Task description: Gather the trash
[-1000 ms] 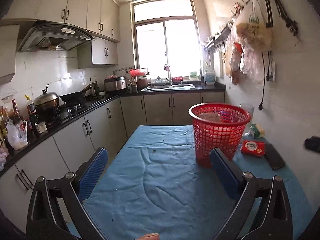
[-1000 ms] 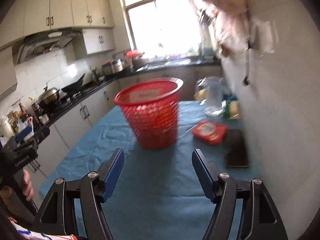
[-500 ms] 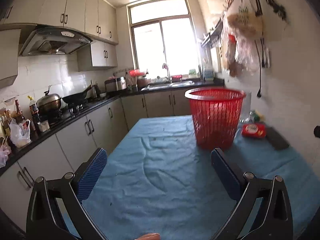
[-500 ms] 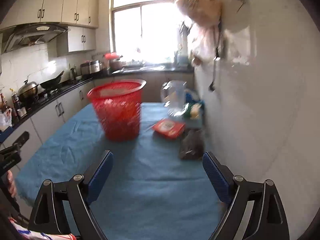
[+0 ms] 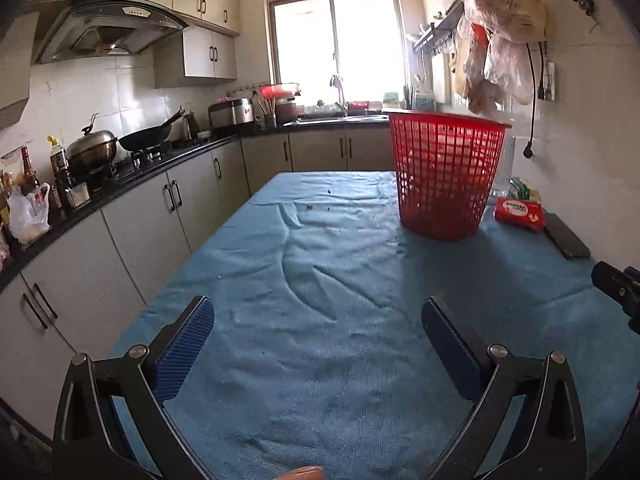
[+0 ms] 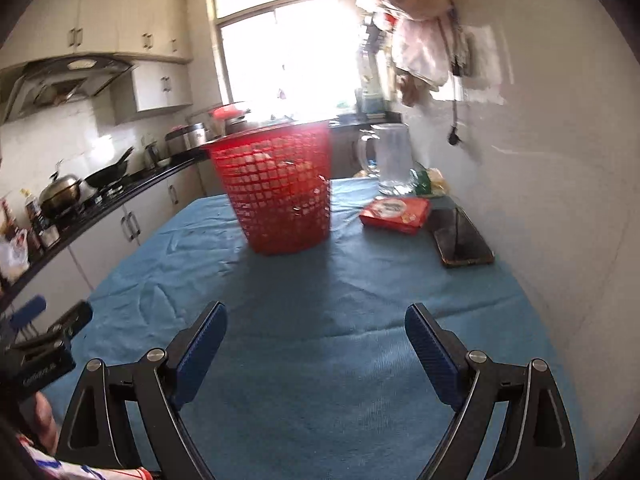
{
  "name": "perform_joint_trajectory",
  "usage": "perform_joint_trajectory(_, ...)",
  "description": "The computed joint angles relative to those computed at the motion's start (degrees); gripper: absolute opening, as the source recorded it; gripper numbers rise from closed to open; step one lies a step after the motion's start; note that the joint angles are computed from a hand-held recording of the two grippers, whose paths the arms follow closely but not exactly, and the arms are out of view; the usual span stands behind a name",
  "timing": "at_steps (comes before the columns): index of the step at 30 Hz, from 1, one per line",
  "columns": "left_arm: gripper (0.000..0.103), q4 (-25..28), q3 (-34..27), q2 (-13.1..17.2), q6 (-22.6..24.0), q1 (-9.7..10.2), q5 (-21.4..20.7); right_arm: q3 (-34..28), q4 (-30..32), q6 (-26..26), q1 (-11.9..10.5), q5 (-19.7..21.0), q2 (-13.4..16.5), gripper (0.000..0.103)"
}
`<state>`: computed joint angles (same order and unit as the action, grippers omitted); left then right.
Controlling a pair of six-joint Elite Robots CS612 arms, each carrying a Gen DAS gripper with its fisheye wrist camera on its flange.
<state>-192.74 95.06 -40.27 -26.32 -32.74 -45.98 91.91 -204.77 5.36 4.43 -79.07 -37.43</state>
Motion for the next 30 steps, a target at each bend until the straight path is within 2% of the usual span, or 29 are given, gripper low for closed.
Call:
perform_joint_trajectory(5,0.103,1.77,-0.90,0.58,1.31,0.08,-0.13,-0.58,1.54,2.95,0.26,-1.32,0.62,0.093)
perform_joint_trajectory(15,0.103,4.25,-1.47,0.66,-0.50,1.02,-2.70,-1.36,2.51,0.79,1.56,-3.98,1.17,0.093)
perform_joint_trajectory(30,0.103,6.35,-1.43,0.43,-3.16,2.04,-6.01,-2.09,4.45,0.64,2.11,-3.95,1.45,0.093)
